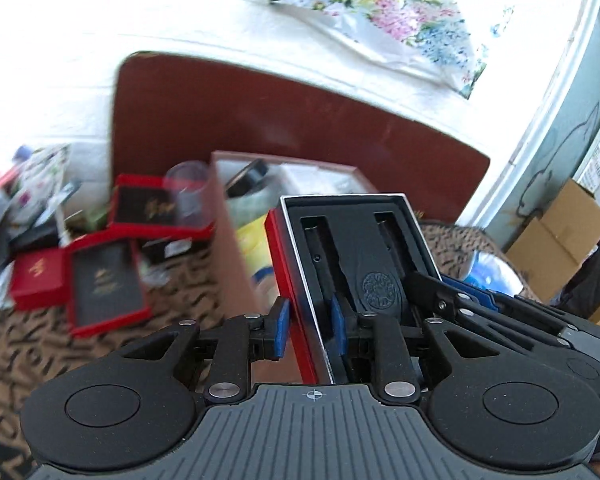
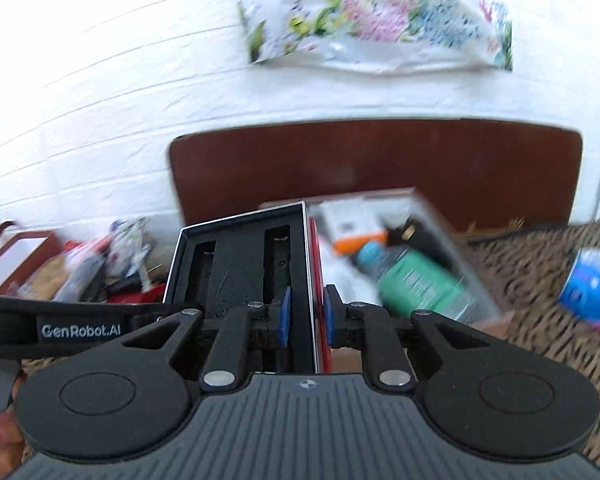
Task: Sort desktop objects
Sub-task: 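Lower the red box into the cardboard box and open both tools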
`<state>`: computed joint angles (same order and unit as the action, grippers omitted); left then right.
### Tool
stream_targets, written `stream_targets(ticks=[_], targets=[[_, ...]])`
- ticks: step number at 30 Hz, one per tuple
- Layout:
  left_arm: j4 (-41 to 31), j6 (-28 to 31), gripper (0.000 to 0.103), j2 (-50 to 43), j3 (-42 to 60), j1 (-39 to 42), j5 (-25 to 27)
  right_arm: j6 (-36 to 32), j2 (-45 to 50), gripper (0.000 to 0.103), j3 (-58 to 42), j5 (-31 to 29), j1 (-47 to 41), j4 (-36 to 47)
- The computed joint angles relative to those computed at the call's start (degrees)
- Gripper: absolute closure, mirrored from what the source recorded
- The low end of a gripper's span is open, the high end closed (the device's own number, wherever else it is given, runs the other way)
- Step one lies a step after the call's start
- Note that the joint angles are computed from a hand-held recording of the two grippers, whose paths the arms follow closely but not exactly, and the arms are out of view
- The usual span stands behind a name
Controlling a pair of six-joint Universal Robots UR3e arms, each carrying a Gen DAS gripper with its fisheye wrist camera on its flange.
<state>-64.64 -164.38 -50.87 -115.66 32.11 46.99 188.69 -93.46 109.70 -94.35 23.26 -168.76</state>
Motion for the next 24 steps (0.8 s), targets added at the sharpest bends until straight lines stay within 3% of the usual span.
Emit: stream_targets(ticks=[4, 9, 13, 24], targets=[[16.86, -12.62, 0.065, -16.26, 5.73, -12.06, 6.35, -3.41, 3.99, 0.083, -5.68, 3.78, -6.07, 2.27], [25.91, -20.45, 0.064, -33.05, 16.47, -21.01, 11.37, -6.47, 10.1, 0.083, -12.26, 7.82, -12.37, 3.9], [27.52, -23.29, 0.064, -45.45, 28.38, -26.02, 14.26, -8.14, 16.17, 0.083, -19.56, 9.67, -15.99, 5.92], [22.93, -26.9, 0.065, -69.78, 54.89, -29.96, 15.11, -13.12, 34.51, 0.084, -42.22, 8.69, -18.86, 14.42]])
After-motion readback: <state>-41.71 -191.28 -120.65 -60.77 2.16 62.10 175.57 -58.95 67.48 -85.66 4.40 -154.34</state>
